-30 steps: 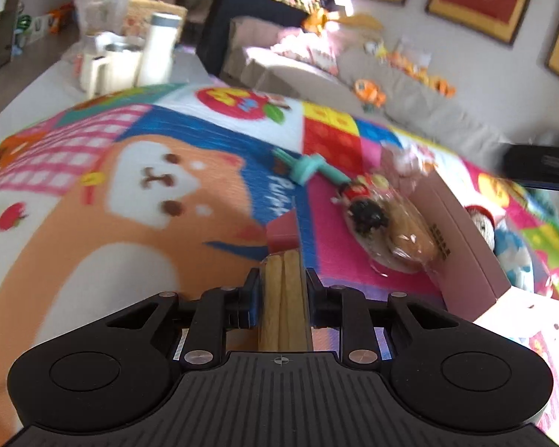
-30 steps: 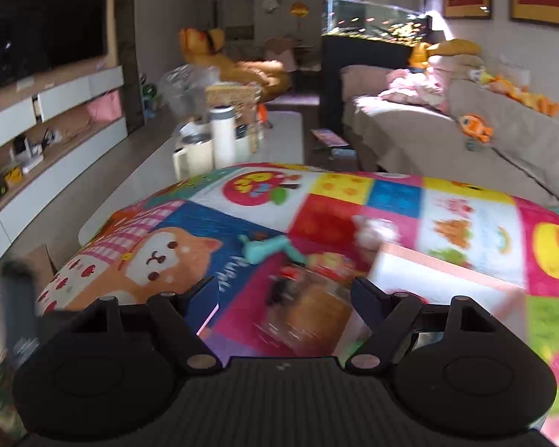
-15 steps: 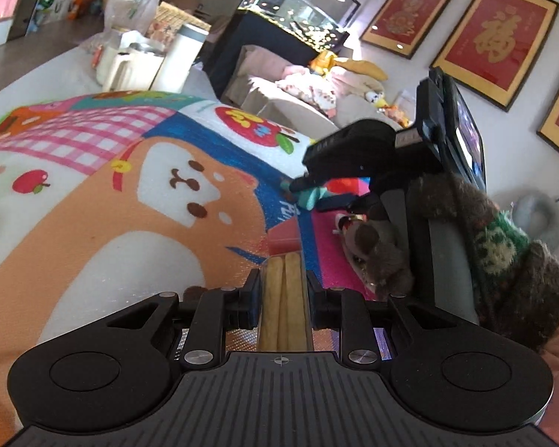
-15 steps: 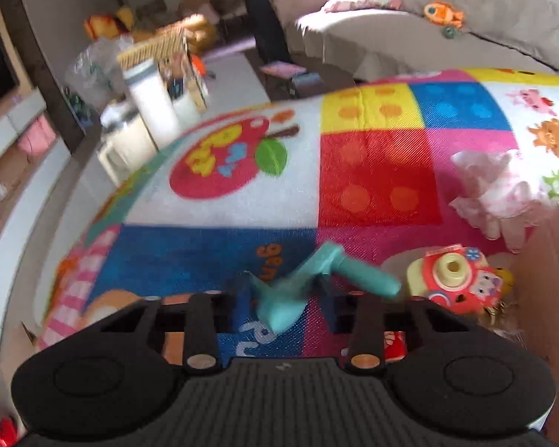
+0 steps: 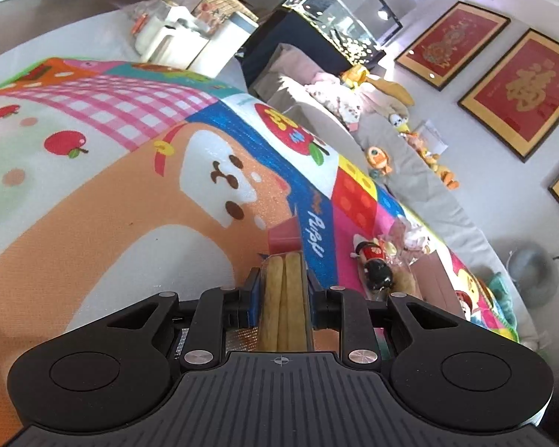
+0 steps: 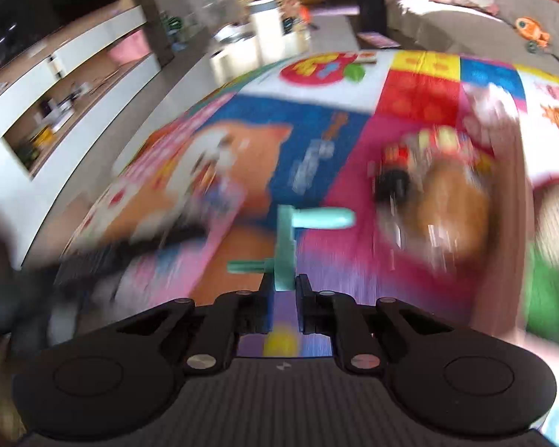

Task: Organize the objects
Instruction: 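Grasp the wooden stick with the left gripper while the right gripper grasps the teal toy, then carry the teal toy and wooden stick over the pink box and release them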

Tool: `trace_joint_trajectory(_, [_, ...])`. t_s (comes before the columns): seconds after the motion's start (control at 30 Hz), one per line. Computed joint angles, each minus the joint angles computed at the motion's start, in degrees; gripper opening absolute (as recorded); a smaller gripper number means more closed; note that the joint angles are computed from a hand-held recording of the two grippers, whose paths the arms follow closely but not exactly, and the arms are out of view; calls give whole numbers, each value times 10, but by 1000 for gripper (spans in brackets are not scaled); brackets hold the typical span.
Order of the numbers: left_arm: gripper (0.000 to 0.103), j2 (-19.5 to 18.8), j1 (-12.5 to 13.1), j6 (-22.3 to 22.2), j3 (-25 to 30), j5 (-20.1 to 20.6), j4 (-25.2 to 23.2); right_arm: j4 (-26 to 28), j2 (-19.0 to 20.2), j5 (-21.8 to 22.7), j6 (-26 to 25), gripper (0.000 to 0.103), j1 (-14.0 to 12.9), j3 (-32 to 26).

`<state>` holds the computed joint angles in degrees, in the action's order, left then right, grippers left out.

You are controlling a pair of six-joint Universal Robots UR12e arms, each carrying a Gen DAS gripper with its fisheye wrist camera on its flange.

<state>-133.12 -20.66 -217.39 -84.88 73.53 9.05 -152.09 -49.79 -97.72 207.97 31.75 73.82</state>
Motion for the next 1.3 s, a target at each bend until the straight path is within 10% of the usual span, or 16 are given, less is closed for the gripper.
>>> trace_joint_trajectory(0.17, [26, 6, -4, 28, -1, 6, -18, -21, -61, -10, 0, 8, 14, 103])
trace_joint_trajectory(0.33, [26, 18, -13, 80, -9, 4, -44, -11, -94, -176, -29, 9, 45, 156])
trace_joint_trajectory(0.47, [26, 28, -20, 122, -17, -29, -73, -42, -112, -158, 5, 27, 39, 185])
trace_joint_trajectory(0.6, [26, 38, -23, 151, -19, -54, -111, -106, -98, -146, -3, 55, 42, 179])
trace_joint_trajectory(0.77, [27, 47, -24, 151, -30, -47, -117, -124, -60, -119, -20, 56, 41, 135])
trace_joint_trajectory(0.93, [27, 54, -26, 190, -43, -35, -109, -54, -26, -267, -44, 56, 61, 89])
trace_joint_trajectory(1.3, [27, 61, -28, 225, -45, -26, -128, -128, -23, -162, -66, 76, 44, 93])
